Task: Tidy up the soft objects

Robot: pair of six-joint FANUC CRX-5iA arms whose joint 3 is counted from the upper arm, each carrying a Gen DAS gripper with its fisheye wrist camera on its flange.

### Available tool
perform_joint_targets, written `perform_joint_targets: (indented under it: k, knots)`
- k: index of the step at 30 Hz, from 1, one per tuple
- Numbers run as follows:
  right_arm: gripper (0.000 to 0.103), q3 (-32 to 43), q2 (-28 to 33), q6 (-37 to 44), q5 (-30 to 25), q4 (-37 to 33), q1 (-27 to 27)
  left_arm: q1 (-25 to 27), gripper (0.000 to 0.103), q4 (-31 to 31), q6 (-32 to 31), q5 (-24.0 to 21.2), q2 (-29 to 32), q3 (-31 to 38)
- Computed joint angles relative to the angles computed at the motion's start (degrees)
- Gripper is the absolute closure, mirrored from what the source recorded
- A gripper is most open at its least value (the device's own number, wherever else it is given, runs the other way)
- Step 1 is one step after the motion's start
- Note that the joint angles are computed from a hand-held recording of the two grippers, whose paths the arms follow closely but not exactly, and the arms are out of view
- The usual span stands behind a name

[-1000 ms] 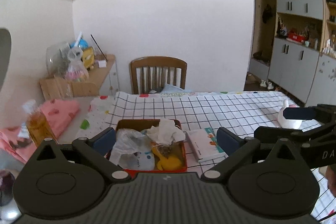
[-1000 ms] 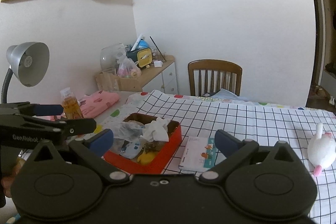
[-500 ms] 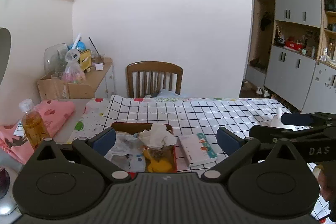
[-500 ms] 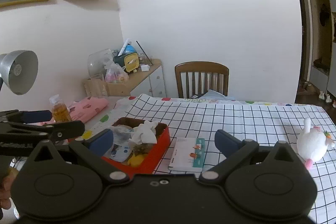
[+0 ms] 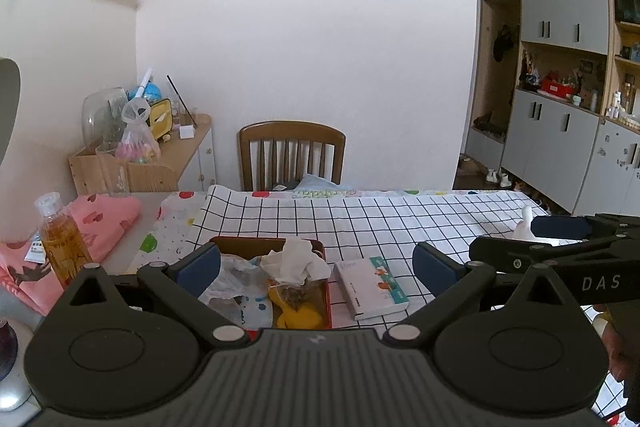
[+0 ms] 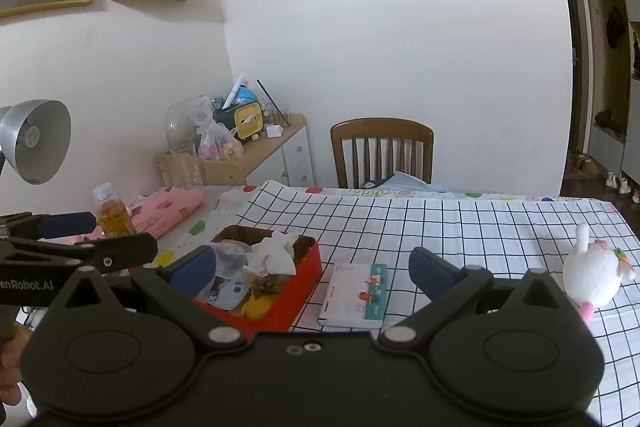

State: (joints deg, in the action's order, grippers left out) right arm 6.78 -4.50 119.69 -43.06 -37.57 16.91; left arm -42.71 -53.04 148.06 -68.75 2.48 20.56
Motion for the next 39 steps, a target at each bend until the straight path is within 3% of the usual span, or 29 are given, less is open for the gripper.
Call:
perform_joint_targets:
  k: [26, 34, 39]
  knots:
    - [0.0, 0.3, 0.9, -1.5, -0.6, 1.8, 0.7, 0.7, 0.0, 0.7, 2.6, -0.4, 0.2, -0.5]
    - [0.0, -4.6, -1.5, -7.6, 6.0, 8.0, 3.8, 0.7, 0.0, 0.8, 2.5, -0.3, 0.4, -0.6]
    - [0.0, -5.2, -1.8, -8.9, 7.3, 9.0, 4.1, 0.7, 0.0, 0.5, 2.6, -0.2, 0.4, -0.7]
